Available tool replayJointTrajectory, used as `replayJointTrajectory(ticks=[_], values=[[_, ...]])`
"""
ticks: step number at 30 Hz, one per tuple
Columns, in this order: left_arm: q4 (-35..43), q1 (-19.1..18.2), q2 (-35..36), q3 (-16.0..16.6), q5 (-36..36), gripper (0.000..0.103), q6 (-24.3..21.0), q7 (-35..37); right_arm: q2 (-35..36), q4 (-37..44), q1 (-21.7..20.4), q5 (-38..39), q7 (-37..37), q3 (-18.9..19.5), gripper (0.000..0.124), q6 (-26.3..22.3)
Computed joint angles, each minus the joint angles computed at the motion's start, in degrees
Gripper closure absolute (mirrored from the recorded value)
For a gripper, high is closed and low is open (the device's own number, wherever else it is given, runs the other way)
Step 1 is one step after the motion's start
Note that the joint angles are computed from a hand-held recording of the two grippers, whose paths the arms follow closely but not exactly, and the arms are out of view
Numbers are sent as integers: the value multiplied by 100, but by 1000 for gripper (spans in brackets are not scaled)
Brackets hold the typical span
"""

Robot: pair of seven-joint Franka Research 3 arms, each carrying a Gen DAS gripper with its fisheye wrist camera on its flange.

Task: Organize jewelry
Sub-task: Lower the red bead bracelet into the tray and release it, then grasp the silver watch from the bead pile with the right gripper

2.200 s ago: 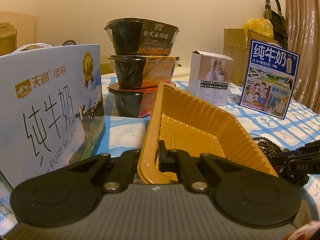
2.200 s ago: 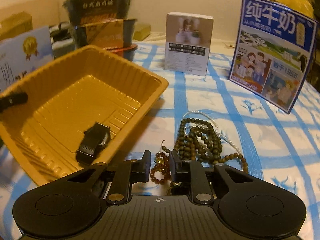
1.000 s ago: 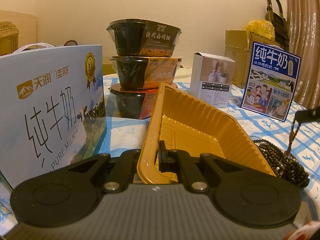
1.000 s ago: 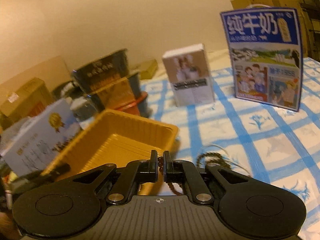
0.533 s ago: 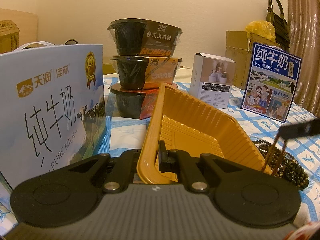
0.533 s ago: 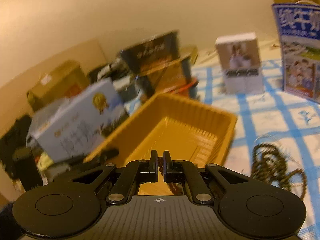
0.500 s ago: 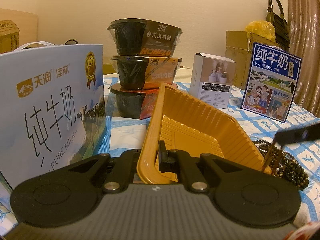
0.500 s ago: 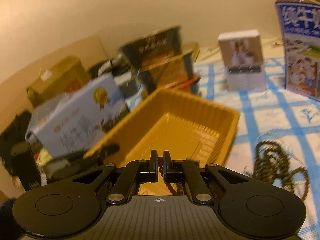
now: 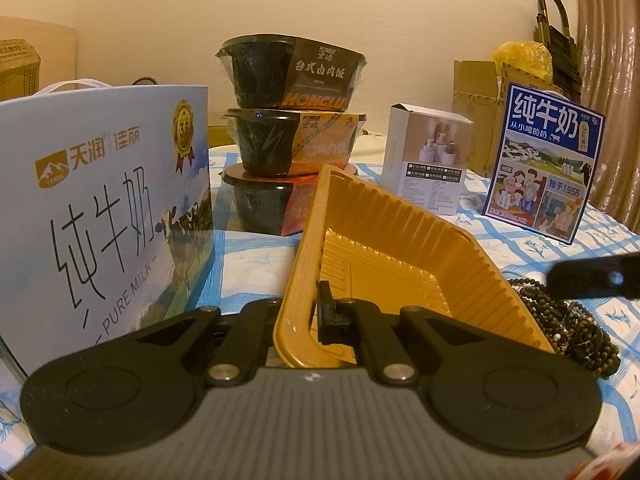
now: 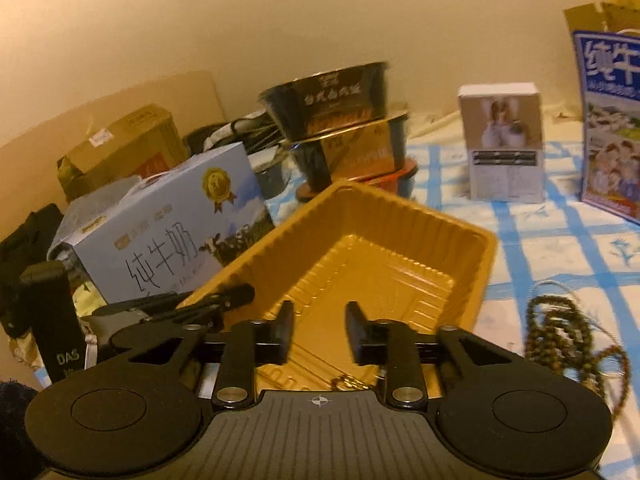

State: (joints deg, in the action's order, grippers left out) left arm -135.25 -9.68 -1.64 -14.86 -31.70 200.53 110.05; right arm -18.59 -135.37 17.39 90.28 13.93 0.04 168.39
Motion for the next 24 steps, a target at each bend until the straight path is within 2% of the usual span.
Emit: replayJointTrajectory(ticks=[2,5,7,10,12,14,16,19,24], values=[[-11,-2,-5,11,48,98,2,-41,-92,-150,-41,-184,166,69,87,292],[-14,-1,-3,4,44,98,11,-43,-250,-525,-204,-1181,1317,169,87,698],[-19,-2,-1,5,48,98,20,-54,-390,-842,-562,-2007,2357,323,87,766],[-20,-9,3,-2,12,98,39,-33,-571,-1260,-1501,-3226,3945,836,87,751],[-20,-13,-1,2,8,98,31,-23,-664,-1436,-1987,-3750,4637,1074,87,720],[-19,-15,-1,4,0,98,26,-14,-714,-1511,-2223,-4009,5088,1096,87,653],[-19,-19,-2,5,-5,98,26,-13,-734,-1553,-2160,-4024,5303,890,87,649],[-3,-23,7,-21,-102,98,46,93,-703,-1527,-1851,-4043,5378,534,87,674],[45,-65,24,-36,-323,98,48,302,-547,-1355,-878,-3837,5167,-273,87,901]])
